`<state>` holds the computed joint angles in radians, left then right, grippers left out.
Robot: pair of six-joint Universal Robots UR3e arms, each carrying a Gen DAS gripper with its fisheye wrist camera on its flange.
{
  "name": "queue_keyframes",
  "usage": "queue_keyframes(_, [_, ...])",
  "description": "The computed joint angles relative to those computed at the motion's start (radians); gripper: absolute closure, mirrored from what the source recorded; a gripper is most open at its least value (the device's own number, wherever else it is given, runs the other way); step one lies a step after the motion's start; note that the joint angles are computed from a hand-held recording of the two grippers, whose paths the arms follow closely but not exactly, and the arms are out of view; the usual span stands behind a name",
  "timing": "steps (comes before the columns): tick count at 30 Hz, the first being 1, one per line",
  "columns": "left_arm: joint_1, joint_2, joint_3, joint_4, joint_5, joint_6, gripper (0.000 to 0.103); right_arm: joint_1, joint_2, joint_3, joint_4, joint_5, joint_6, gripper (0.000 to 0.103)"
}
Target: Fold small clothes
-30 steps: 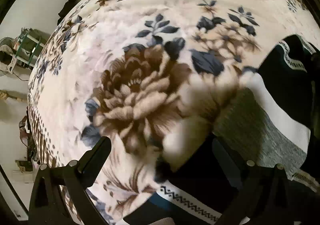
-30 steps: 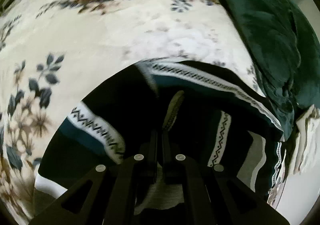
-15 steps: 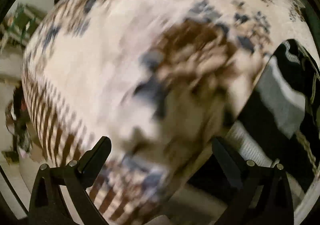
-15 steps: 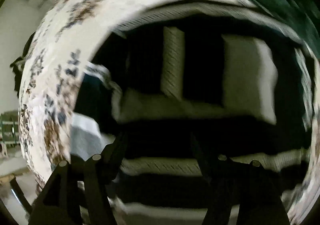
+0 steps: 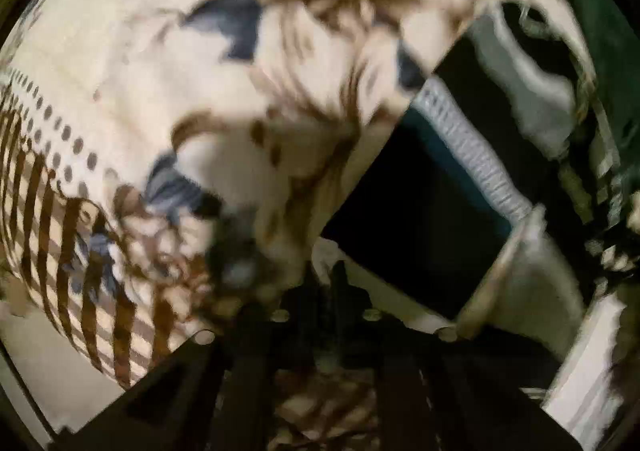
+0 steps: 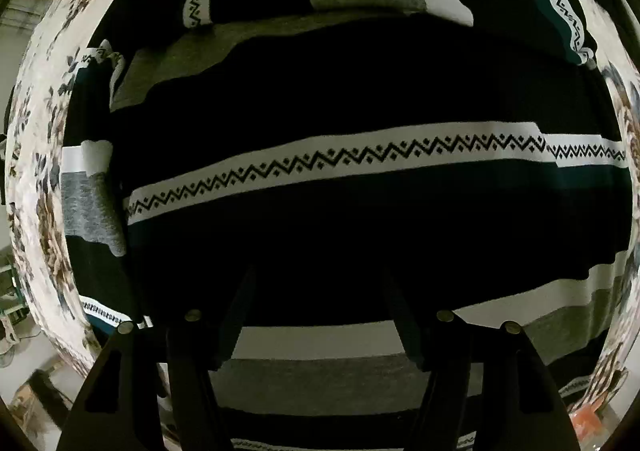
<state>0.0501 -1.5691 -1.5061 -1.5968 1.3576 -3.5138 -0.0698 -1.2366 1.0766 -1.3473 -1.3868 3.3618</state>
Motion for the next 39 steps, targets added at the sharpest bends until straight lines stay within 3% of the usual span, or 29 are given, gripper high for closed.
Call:
queue_keyframes(5, [0.183,0.011,0.137,-0.051,0.046,0.102,0.099,0.011,-0.019,-0.005,0.002,-0.008,0.009,0.036])
queue_keyframes(9, [0.247,-0.06,0.205,0.019,0.101,0.153,0.095,-0.032,-0.052,0.0,0.044,-0.005,-0.026,0.036])
queue_keyframes(12, [0.371,-0.042,0.139,0.043,-0.049,0.176,0.094,-0.049,-0.084,0.035,0.05,0.0,-0.035,0.036])
queue_keyframes(14, [0.426,0.01,0.044,0.092,-0.123,0.136,0.088,-0.066,-0.117,0.069,0.055,0.002,-0.049,0.036])
queue_keyframes(18, [0.563,0.227,-0.256,0.148,-0.295,0.069,0.044,-0.107,-0.175,0.136,0.059,0.007,-0.074,0.036])
queue_keyframes(21, [0.625,0.365,-0.453,0.202,-0.388,-0.025,0.043,-0.102,-0.164,0.143,0.043,0.002,-0.06,0.036])
queue_keyframes(24, [0.555,0.328,-0.539,0.345,-0.376,-0.135,0.043,-0.103,-0.18,0.175,0.03,-0.002,-0.058,0.036])
queue_keyframes(27, [0.403,0.165,-0.455,0.48,-0.265,-0.246,0.046,-0.096,-0.184,0.177,0.024,-0.013,-0.053,0.036])
queue_keyframes(28, [0.35,0.11,-0.387,0.488,-0.207,-0.266,0.061,-0.083,-0.175,0.162,0.021,-0.02,-0.04,0.036])
queue_keyframes(29, [0.318,0.086,-0.343,0.49,-0.158,-0.272,0.087,-0.074,-0.167,0.145,0.02,-0.027,-0.03,0.036])
queue_keyframes(30, [0.29,0.05,-0.281,0.464,-0.115,-0.268,0.098,-0.065,-0.155,0.125,0.021,-0.033,-0.02,0.036])
queue_keyframes(34, [0.288,0.023,-0.183,0.451,-0.054,-0.26,0.098,-0.048,-0.116,0.032,0.043,-0.056,0.009,0.036])
queue_keyframes(39, [0.381,-0.004,-0.187,0.456,-0.138,-0.205,0.098,-0.05,-0.081,-0.054,0.081,-0.058,0.03,0.036])
